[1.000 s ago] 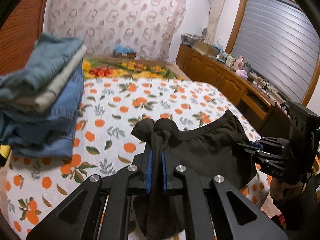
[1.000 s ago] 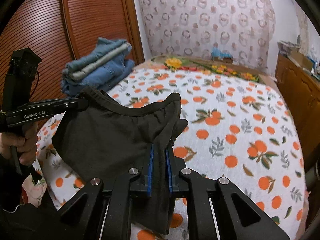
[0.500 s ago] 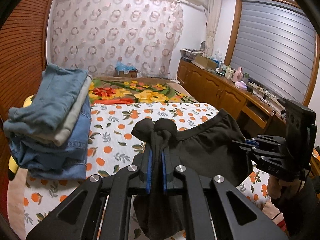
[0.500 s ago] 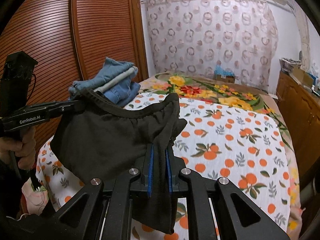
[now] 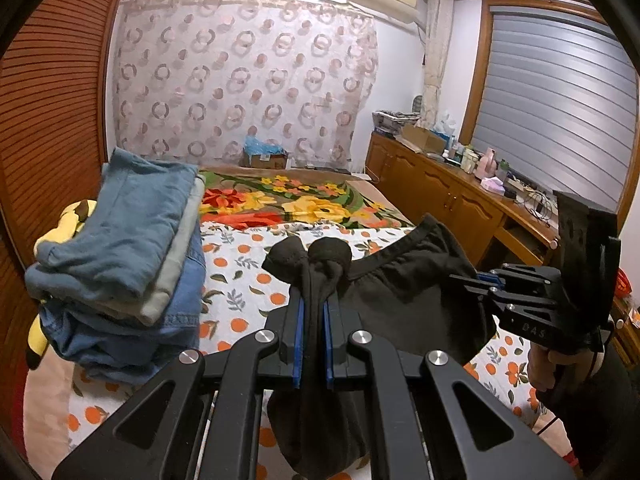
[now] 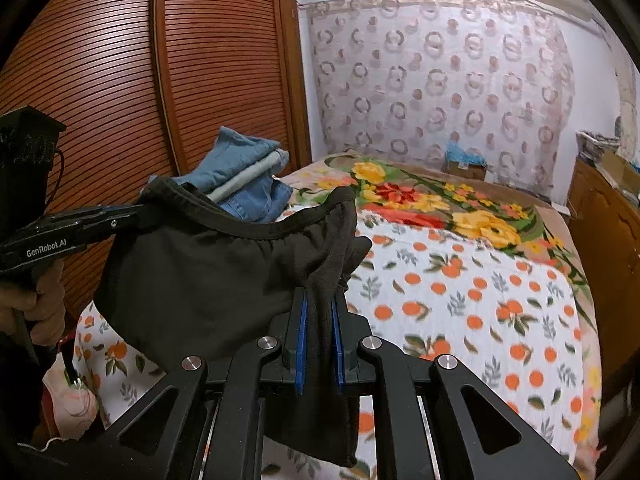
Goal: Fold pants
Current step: 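Lift the folded black pants with both grippers toward the jeans stack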
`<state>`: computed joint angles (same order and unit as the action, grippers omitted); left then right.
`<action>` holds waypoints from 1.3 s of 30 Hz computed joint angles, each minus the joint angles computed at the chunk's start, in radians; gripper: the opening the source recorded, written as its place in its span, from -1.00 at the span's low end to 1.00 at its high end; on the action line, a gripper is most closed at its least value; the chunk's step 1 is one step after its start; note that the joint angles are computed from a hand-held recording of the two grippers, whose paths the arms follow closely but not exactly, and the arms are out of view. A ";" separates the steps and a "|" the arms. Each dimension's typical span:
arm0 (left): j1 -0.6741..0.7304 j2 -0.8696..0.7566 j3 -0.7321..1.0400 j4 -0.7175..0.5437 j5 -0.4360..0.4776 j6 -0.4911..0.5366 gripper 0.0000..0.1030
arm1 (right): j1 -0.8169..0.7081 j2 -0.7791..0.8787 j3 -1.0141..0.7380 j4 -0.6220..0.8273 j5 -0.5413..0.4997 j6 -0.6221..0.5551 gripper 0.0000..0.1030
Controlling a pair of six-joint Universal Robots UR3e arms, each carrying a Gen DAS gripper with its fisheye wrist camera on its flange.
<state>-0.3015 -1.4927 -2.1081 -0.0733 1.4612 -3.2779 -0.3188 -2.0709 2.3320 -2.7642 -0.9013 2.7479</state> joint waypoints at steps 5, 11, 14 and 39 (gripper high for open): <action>0.043 0.021 0.026 -0.029 -0.016 0.005 -0.82 | 0.053 0.139 -0.111 -0.060 -0.021 0.022 -0.79; 0.091 0.037 0.104 -0.096 -0.026 0.026 -0.82 | 0.112 0.308 -0.296 -0.084 -0.035 0.039 -0.79; 0.122 0.049 0.122 -0.115 -0.035 0.038 -0.83 | 0.138 0.390 -0.401 -0.086 -0.039 0.047 -0.79; 0.311 0.026 0.156 -0.125 0.035 0.016 -0.82 | 0.315 1.123 -1.399 0.115 -0.040 -0.038 -0.79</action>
